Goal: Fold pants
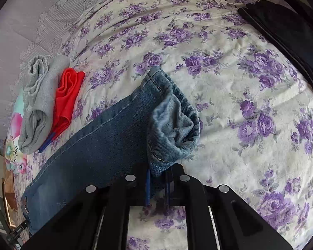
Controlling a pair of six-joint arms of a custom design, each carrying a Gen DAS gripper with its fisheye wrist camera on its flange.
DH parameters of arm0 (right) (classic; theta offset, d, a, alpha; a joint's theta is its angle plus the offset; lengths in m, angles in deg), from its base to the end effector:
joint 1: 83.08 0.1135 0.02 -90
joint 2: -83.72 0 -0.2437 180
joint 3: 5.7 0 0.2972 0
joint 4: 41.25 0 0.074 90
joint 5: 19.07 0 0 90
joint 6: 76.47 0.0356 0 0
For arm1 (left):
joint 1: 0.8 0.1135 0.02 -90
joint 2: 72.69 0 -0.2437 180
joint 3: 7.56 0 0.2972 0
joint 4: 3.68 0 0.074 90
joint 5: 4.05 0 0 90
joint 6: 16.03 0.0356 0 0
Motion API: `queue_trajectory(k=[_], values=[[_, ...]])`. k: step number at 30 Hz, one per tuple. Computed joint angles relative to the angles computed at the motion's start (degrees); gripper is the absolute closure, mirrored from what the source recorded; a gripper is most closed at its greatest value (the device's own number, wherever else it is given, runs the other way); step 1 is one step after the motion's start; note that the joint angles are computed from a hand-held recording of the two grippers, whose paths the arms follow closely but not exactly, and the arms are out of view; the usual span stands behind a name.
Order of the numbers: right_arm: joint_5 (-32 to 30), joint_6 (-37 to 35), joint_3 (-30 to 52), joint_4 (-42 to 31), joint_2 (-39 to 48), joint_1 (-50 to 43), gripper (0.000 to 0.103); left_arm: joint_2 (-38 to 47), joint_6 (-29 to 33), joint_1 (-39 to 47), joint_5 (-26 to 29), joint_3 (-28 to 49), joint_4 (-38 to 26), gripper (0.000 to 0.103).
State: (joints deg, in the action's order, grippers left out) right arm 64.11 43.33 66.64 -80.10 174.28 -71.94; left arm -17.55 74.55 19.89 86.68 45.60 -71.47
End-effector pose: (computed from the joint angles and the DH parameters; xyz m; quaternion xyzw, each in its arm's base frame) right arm 0.3564 0.0745 0.1725 0.1386 0.9474 0.1524 0.2451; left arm 0.2019 0.0758 0.2004 -0.1708 0.9695 0.0262 0.1738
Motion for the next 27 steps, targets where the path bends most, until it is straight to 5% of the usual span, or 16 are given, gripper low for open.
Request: queue_trajectory(k=[6, 10, 13, 14, 15, 16, 17, 19, 23, 27], values=[[-1.6, -2.1, -4.8, -5.3, -11.1, -2.5, 0.094, -3.5, 0.1, -0.9, -1.0, -1.5, -0.5, 0.049], [0.6, -3.6, -3.5, -3.9, -3.5, -1.5, 0.091, 0.4, -0.3, -1.9, -1.6, 0.0, 0.9, 0.048], [5.4, -6.0, -2.2, -5.7, -3.7, 1.3, 0.075, 0.2, 2.4, -0.5, 0.9, 0.8, -0.5, 0.047], [5.0, -5.9, -1.5, -7.8, -4.3, 1.8, 0.050, -0.4, 4.7, 1.5, 3.5, 1.7, -2.7, 0.047], [4.5, -5.5, -1.5, -9.7, -5.8, 2.2, 0.038, -1.2, 7.4, 4.0, 6.1, 3.0, -4.9, 0.047], [6.0, -5.0, -2.1, -11.6, -8.2, 3.1, 0.038, -2.0, 10.1, 6.5, 7.9, 4.5, -7.0, 0.047], [8.7, -4.9, -2.7, -13.7, -11.2, 4.6, 0.038, -2.6, 12.9, 9.0, 8.8, 6.3, -8.3, 0.044], [11.0, -5.4, -5.8, -16.7, -19.5, 7.3, 0.037, -1.5, 17.6, 12.9, 10.1, 10.4, -9.0, 0.013], [9.8, -3.7, -11.8, -23.4, -37.1, 12.7, 0.029, 12.4, 26.9, 16.2, 15.2, 21.2, -8.4, 0.007], [17.4, 2.8, -14.2, -31.1, -47.1, 22.2, 0.029, 29.9, 31.8, 15.3, 18.2, 30.0, -9.6, 0.007]])
